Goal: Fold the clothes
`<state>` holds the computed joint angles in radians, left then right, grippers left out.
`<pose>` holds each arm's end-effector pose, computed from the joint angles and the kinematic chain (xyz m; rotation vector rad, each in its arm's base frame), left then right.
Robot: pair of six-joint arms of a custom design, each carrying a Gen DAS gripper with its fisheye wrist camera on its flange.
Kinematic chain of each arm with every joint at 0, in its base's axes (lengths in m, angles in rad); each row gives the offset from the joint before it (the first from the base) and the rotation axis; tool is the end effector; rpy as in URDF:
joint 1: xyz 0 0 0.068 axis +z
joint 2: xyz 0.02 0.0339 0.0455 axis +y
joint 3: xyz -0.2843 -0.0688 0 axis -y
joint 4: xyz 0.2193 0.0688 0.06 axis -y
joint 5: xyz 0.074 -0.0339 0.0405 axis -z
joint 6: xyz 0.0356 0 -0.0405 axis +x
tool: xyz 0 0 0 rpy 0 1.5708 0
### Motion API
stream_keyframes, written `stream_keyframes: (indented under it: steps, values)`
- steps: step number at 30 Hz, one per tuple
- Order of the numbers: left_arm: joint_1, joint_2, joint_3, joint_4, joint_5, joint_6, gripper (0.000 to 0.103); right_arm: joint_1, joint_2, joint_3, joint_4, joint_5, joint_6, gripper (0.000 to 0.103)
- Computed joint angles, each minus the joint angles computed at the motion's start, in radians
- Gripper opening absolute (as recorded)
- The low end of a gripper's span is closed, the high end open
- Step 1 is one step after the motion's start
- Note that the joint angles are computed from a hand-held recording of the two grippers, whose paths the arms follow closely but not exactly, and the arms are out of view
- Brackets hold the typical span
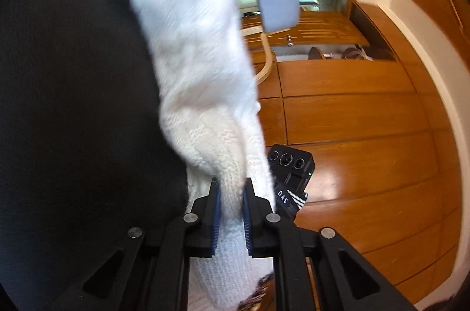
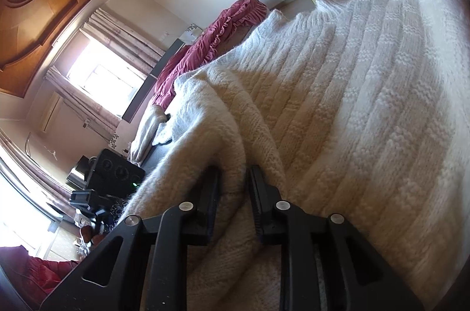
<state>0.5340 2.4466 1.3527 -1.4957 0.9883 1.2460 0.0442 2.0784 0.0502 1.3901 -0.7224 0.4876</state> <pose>0.2842 0.1335 0.0792 0.1555 2.4371 -1.8079 0.1948 0.0322 0.0787 0.0754 2.2311 1.0895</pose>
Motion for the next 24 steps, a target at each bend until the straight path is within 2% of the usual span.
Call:
stream_keyframes:
  steps: [1, 3, 5, 6, 9, 12, 18, 20, 22, 23, 24]
  values:
    - [0.033, -0.032, 0.017, -0.013, -0.015, 0.041, 0.012, 0.006, -0.011, -0.003, -0.003, 0.006, -0.004, 0.033]
    - [0.093, -0.085, 0.033, -0.021, -0.042, 0.101, 0.012, 0.042, -0.076, -0.008, -0.054, 0.052, -0.029, 0.055]
    - [0.154, -0.118, 0.073, -0.005, -0.066, 0.113, 0.012, 0.094, -0.154, -0.009, -0.124, 0.115, -0.062, 0.070]
    - [0.180, -0.112, 0.112, -0.001, -0.078, 0.106, 0.012, 0.124, -0.192, -0.005, -0.163, 0.150, -0.078, 0.073]
    - [0.233, -0.063, 0.237, 0.020, -0.108, 0.038, 0.012, 0.177, -0.251, 0.005, -0.230, 0.214, -0.102, 0.073]
    - [0.276, -0.047, 0.257, 0.114, -0.152, -0.065, 0.012, 0.155, -0.231, -0.011, -0.182, 0.195, -0.094, 0.073]
    - [0.405, 0.062, 0.366, 0.124, -0.266, -0.035, 0.012, 0.125, -0.220, 0.006, -0.232, 0.244, -0.059, 0.073]
    - [0.427, 0.029, 0.340, 0.177, -0.290, -0.037, 0.012, 0.180, -0.302, 0.020, -0.353, 0.373, -0.058, 0.073]
    - [0.446, -0.003, 0.311, 0.225, -0.310, -0.032, 0.012, 0.253, -0.398, 0.061, -0.541, 0.551, -0.072, 0.073]
    - [0.457, -0.007, 0.313, 0.227, -0.317, -0.025, 0.012, 0.305, -0.432, 0.086, -0.623, 0.644, -0.081, 0.073]
    - [0.468, -0.008, 0.318, 0.224, -0.328, -0.013, 0.012, 0.384, -0.452, 0.130, -0.734, 0.782, -0.088, 0.073]
